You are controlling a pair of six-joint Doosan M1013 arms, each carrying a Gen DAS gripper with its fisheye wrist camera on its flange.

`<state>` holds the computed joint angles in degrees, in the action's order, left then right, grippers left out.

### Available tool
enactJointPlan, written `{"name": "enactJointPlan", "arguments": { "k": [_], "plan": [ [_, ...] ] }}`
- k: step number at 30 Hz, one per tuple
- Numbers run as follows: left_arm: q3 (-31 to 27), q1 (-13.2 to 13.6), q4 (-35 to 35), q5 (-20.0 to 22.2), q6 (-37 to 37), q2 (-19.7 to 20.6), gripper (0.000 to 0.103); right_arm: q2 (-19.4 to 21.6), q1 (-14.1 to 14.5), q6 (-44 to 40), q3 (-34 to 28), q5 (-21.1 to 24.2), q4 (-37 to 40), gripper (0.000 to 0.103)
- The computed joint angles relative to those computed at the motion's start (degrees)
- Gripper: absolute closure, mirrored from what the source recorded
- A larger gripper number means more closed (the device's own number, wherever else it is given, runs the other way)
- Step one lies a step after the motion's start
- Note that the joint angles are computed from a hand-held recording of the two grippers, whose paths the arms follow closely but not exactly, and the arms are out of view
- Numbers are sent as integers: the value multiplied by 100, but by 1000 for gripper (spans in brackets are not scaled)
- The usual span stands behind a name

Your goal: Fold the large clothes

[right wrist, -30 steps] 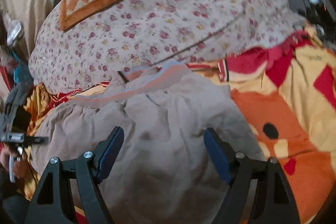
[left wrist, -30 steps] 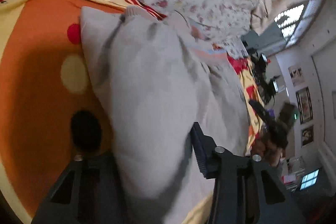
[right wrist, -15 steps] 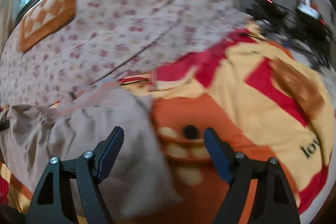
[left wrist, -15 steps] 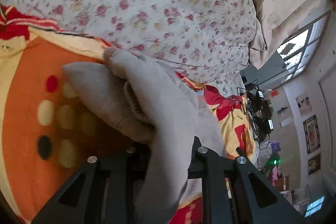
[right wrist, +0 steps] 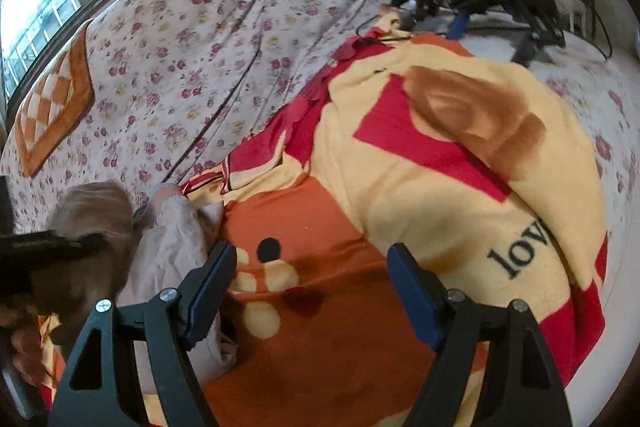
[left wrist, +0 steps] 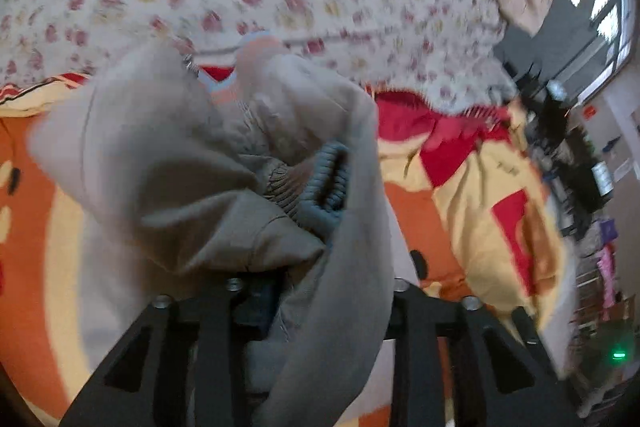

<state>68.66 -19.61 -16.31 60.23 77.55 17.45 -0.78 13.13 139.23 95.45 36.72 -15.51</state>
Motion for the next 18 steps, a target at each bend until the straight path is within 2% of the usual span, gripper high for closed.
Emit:
{"name": "enactJointPlan", "arguments": {
  "k": [2,4,9,11,14,16,18],
  "plan": [
    [166,-113,179,-191,-118,-66,74,-6,-64,-96,24,8,163,22],
    [296,-97,24,-350,-1,-173,71,-26,-108,-108,60,-21,230,22],
    [298,295,-1691,-379,630,-348,71,-47,-111,77,100,-107,145,22],
    [329,426,-2118,-400,1017,-494,71,-15,-71,94,65,-109,81,22],
    [459,542,-1964,-592,1258,-785,70,49,50,165,-20,-94,-139,23],
    [603,572,-1436,-760,1117,-961,70,47,141,327,-39,-161,-433,24],
    [696,622,-1083,-707,905,-1001,70,-3,244,611,-4,-350,-847,26]
  ]
}}
